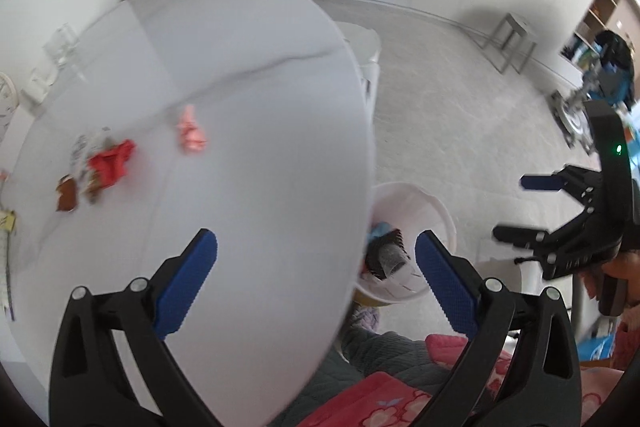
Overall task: Collect trash
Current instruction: 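Carry net and bottle over the wastebasket and open both grippers, then grasp the red crumpled paper with the left gripper while the right grasps the pink tissue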
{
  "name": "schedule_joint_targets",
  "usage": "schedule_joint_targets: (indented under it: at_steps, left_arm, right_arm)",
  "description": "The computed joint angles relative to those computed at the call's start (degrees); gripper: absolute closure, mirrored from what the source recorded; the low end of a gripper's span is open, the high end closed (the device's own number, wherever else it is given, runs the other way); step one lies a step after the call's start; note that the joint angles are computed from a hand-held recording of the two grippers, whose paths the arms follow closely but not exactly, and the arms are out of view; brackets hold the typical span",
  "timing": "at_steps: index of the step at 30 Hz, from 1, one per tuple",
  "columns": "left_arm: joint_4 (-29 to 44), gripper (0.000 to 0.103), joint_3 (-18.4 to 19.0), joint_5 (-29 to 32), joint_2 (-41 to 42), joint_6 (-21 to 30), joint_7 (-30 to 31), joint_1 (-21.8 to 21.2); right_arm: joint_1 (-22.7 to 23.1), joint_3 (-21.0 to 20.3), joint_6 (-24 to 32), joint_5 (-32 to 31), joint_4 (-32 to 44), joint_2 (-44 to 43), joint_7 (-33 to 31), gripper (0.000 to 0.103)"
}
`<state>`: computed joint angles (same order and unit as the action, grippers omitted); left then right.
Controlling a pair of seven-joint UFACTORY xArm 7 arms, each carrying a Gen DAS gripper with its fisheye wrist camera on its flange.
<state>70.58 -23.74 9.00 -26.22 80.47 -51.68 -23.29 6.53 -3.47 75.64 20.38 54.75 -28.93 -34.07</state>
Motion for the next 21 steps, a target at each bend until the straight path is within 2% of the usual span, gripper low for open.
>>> schedule_joint_targets:
  at_steps: [5, 14, 18, 21]
  left_arm:
    - [-2.6, 0.008, 1.2, 1.1, -6.2, 3.9, -0.1, 1.8]
    - [-11.0, 0.008, 4.2, 2.4, -21.7, 8.9, 0.6, 9.1]
    - [-15.3, 0.008, 6.2, 2.5, -26.7, 7.0, 3.5, 11.7]
    - [-19.1, 0.008, 8.3, 3.1, -28.3, 2.7, 7.8, 12.9]
  right_arm:
    - [2.0, 1.9, -0.8, 2.8, 4.0, 1.8, 4.1, 0.002]
    - [8.5, 7.1, -3.9, 7.0, 10.5, 7.9, 8.3, 0.002]
    - [11.3, 10.3, -7.1, 7.1, 14.0, 12.3, 11.5, 0.003]
    - [13.3, 12.9, -10.8, 4.6, 16.8, 16.3, 13.9, 0.003]
